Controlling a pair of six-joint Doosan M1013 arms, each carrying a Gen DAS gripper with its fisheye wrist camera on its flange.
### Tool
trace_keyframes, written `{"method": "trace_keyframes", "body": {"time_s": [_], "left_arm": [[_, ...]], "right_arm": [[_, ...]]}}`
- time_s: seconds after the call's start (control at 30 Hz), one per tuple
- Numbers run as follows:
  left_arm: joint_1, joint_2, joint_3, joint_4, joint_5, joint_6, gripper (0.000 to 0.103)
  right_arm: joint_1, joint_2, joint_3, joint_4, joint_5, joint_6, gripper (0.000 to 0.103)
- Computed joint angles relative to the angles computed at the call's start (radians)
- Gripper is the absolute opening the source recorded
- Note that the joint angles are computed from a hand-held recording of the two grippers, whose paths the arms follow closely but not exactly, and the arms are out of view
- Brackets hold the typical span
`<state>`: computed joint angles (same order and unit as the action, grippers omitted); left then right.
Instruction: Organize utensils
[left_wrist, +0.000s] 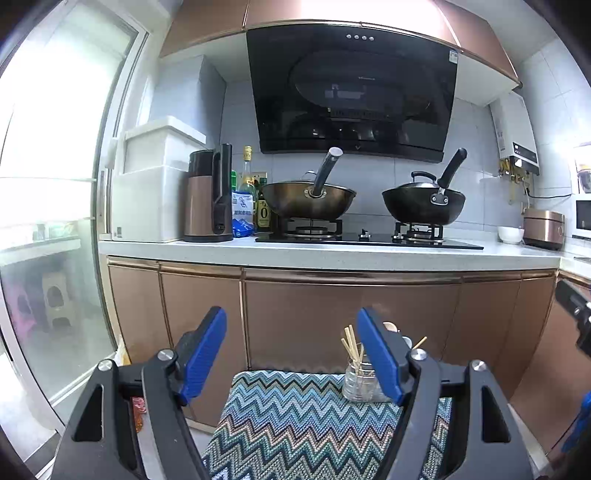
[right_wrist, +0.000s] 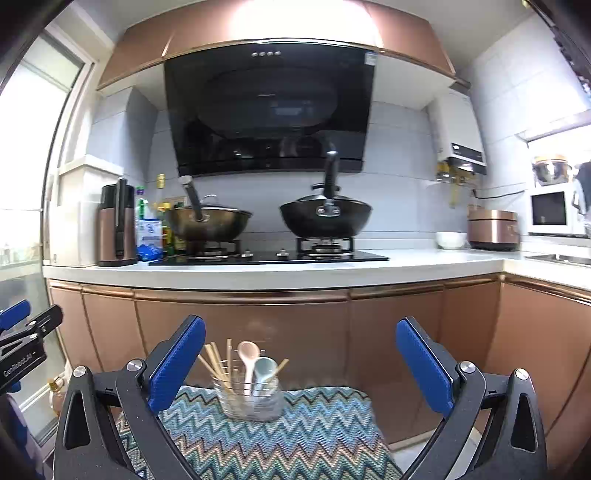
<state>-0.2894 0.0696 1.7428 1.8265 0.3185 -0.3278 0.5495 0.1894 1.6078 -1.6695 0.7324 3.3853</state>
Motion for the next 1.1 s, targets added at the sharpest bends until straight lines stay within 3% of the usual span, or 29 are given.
{"method": "trace_keyframes", "body": {"time_s": [0.23,0.57,1.1], "left_arm": [[-0.017,-0.012,0.014,-0.060,0.097,0.064,0.076],[-0.040,-0.014,0.018,-0.111,0.273,0.122,0.080],[-0.051,-0.035,0.044,-0.037,0.233,0.086,0.080]], "right_arm": [[0.018,-0.024,0.033,-0.009,0.106,-0.003,0.102],[0.036,-0.028,0.037,0.020,0.155,-0.057,0.103],[0.076,-0.032,0.039,-0.007,0.177,-0.116,0.103]]}}
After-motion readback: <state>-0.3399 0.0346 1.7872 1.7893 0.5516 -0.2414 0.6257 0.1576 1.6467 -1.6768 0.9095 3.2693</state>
